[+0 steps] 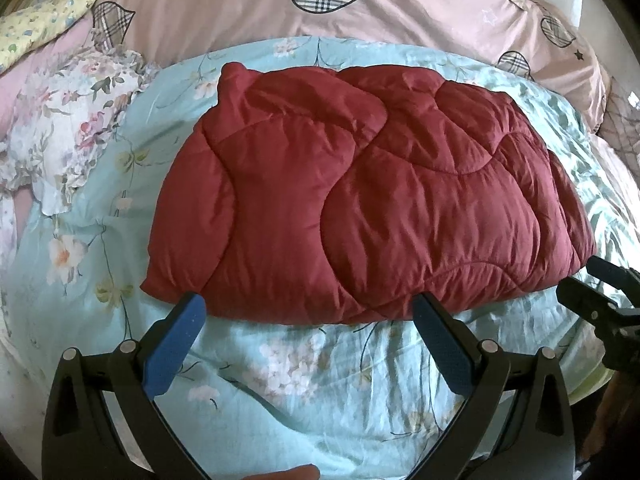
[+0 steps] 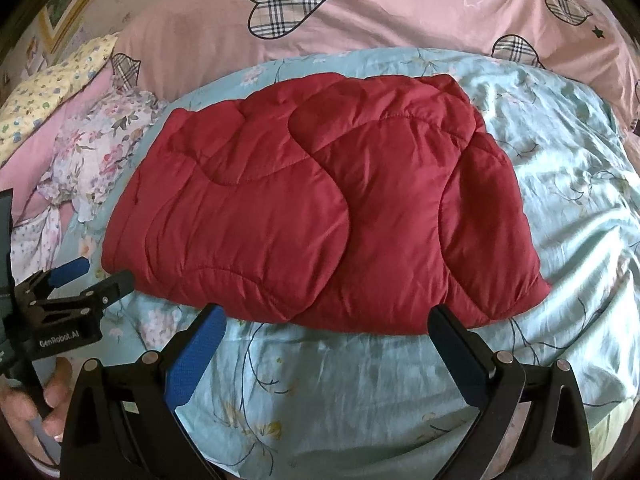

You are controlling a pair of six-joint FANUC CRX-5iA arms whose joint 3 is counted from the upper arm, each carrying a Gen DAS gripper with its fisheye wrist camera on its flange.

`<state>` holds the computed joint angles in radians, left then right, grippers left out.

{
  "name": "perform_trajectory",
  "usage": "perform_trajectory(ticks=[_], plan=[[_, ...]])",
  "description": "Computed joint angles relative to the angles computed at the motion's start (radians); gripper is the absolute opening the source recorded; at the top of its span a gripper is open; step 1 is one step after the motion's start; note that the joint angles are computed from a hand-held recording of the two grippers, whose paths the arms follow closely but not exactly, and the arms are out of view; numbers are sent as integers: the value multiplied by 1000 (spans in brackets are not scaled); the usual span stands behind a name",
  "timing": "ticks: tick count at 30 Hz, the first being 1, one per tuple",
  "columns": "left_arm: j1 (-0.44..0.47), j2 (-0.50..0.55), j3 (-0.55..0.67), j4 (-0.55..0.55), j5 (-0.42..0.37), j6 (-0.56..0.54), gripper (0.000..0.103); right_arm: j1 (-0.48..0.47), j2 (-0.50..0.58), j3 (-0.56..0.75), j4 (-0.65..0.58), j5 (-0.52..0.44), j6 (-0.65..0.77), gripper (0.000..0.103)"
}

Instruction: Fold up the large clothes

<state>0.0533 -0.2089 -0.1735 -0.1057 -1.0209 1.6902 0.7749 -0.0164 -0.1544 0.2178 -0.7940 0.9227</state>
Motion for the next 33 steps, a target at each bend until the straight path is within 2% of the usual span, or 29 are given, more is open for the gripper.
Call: perform_trajectory(ticks=[8, 33], plan=[[-22, 9, 19, -41, -8, 11, 103, -5, 4, 8, 3, 4, 1, 102], [-15, 12, 29, -46, -9, 8, 103, -3, 8, 15, 10, 3, 1, 102]])
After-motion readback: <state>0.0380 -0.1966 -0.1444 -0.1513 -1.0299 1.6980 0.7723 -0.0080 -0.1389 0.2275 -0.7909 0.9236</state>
